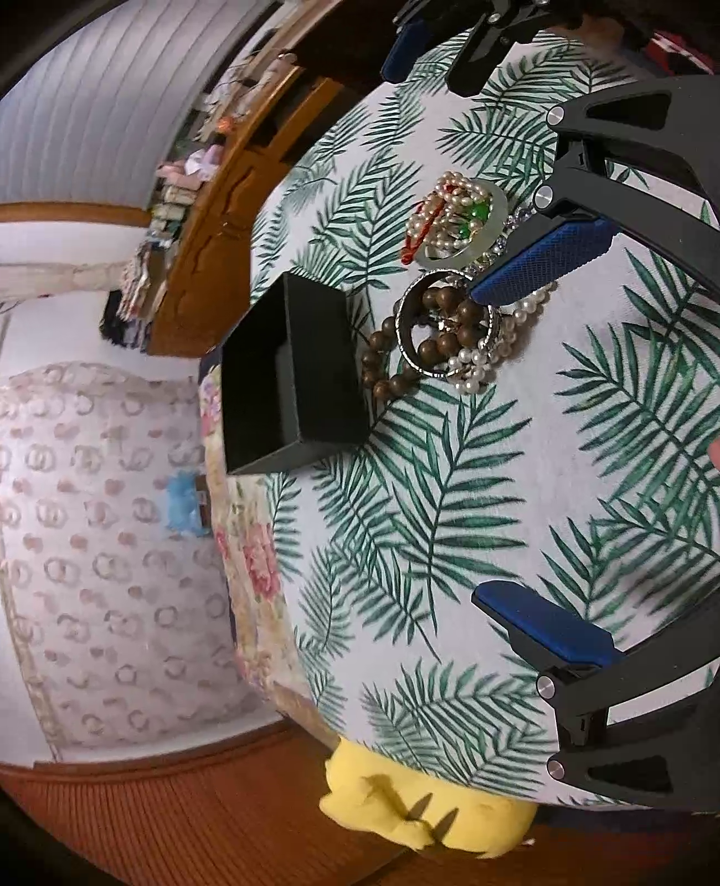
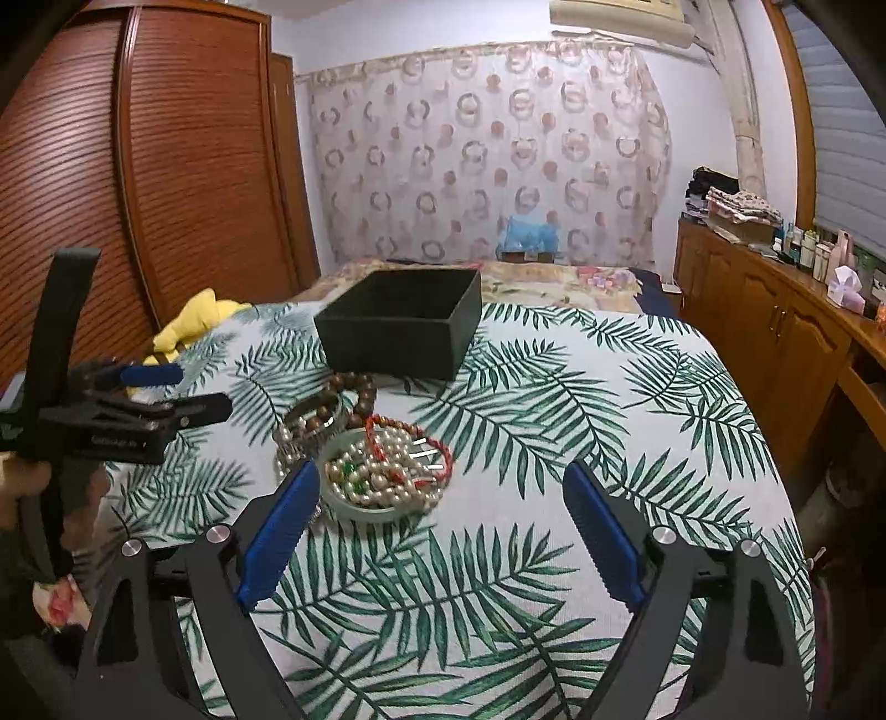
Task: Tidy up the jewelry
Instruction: 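Grasp the silver bangle with the left tool while the right tool grasps the red bead bracelet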
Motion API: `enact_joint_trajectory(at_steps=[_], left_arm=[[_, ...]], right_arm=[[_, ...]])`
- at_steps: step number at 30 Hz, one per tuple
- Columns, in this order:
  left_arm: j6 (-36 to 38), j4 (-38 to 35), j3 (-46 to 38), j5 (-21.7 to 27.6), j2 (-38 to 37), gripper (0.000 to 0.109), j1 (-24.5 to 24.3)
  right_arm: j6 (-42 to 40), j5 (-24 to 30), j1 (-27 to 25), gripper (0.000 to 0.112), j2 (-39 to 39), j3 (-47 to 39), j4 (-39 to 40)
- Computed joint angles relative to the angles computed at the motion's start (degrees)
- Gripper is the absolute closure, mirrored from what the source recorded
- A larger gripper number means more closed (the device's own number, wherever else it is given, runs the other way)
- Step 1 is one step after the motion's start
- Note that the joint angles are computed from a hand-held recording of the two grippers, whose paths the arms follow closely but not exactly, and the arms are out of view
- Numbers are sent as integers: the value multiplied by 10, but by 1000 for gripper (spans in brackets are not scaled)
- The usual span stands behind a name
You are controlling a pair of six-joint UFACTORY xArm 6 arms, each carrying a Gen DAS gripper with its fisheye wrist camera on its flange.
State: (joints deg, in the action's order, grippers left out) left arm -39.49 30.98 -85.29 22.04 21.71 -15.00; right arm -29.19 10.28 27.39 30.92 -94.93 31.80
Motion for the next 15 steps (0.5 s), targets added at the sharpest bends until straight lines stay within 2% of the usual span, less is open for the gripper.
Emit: enact_joint_trajectory(at_steps=[2, 9, 15], left_arm=[[40, -34, -15, 1, 13, 12, -2], [267, -271, -86, 7, 73, 12, -18], [317, -314, -129, 17, 102, 12, -26]], right_arm=[[5, 4, -1, 21, 1, 0, -7], [25, 13, -4, 21, 8, -8, -33], [29, 21, -5, 21, 13, -15, -45]])
